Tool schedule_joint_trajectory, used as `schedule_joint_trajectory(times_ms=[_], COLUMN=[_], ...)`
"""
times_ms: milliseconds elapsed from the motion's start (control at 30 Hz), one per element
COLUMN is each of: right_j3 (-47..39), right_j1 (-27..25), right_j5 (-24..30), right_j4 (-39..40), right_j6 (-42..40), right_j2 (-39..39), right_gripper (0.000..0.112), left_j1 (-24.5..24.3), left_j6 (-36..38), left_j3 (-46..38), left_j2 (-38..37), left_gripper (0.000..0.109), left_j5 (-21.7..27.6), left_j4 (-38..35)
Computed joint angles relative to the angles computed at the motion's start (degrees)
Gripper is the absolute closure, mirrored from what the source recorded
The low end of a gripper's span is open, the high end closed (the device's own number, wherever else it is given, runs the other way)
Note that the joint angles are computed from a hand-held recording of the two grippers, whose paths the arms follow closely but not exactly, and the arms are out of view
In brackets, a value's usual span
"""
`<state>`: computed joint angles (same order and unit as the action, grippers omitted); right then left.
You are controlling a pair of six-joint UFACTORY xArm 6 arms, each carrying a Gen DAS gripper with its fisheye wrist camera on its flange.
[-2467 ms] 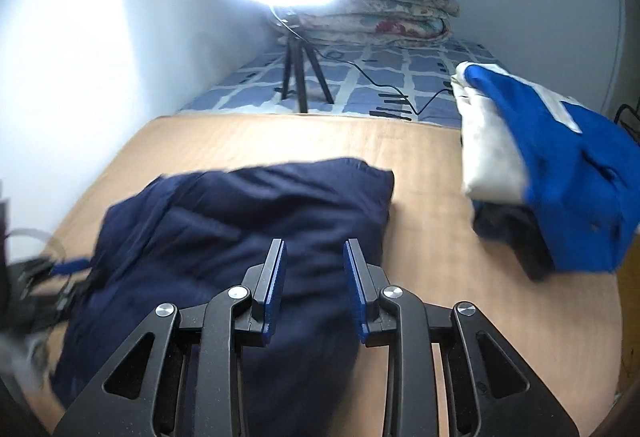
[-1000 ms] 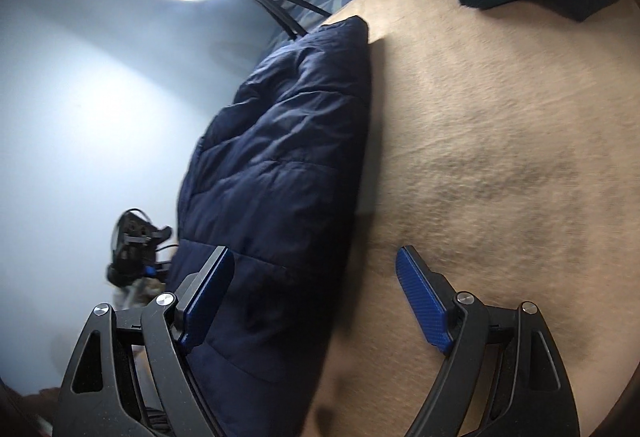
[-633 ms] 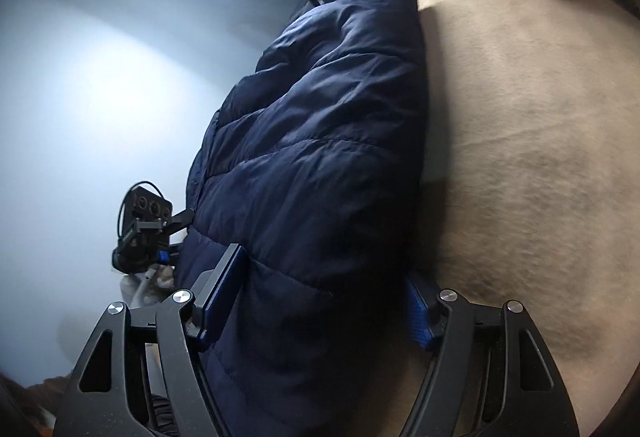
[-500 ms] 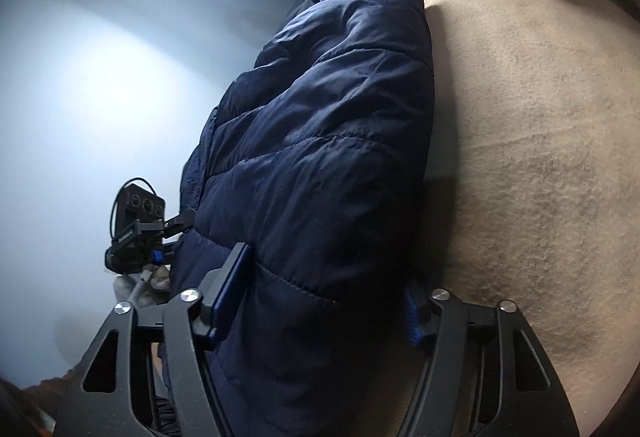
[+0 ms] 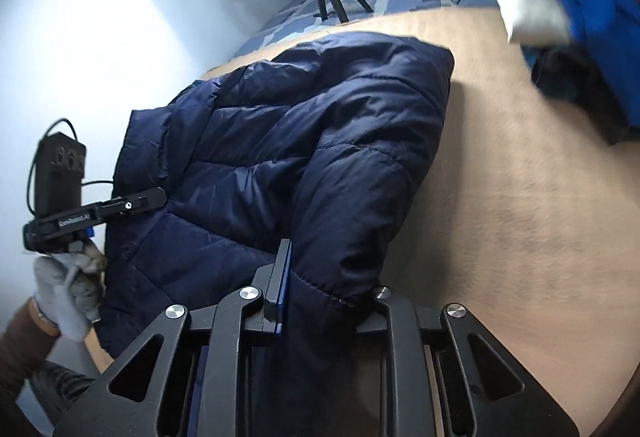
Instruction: Fold large clothes
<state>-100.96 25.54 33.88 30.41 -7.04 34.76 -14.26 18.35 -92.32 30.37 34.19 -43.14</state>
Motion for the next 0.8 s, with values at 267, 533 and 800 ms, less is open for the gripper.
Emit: schedule_joint_trajectory(times_ms=[267,533,800], right_j3=[10.3,20.1,26.1], right_j1=[-0.2,-1.4,-4.5], right_j5=[-1.8,-4.7,-6.5], right_j4=[-7.2,-15.9,-22.9], right_j6=[2.7,7.9,11.7], right_j2=[-10.1,-20.2,-27.0], right_gripper=[0.095,0.095,0.096], left_j1=[-4.1,-8.6,-12.8], left_j6=[-0.9,-1.9,-6.5], left_j3=[4.4,3.5,-7.6], left_j2=[-5.0,-6.5,-0.2], left_gripper=[0.088,0.089,0.089], left_j5=[-2.8,-5.5,-4.8], left_j4=[3.9,7.2,15.3])
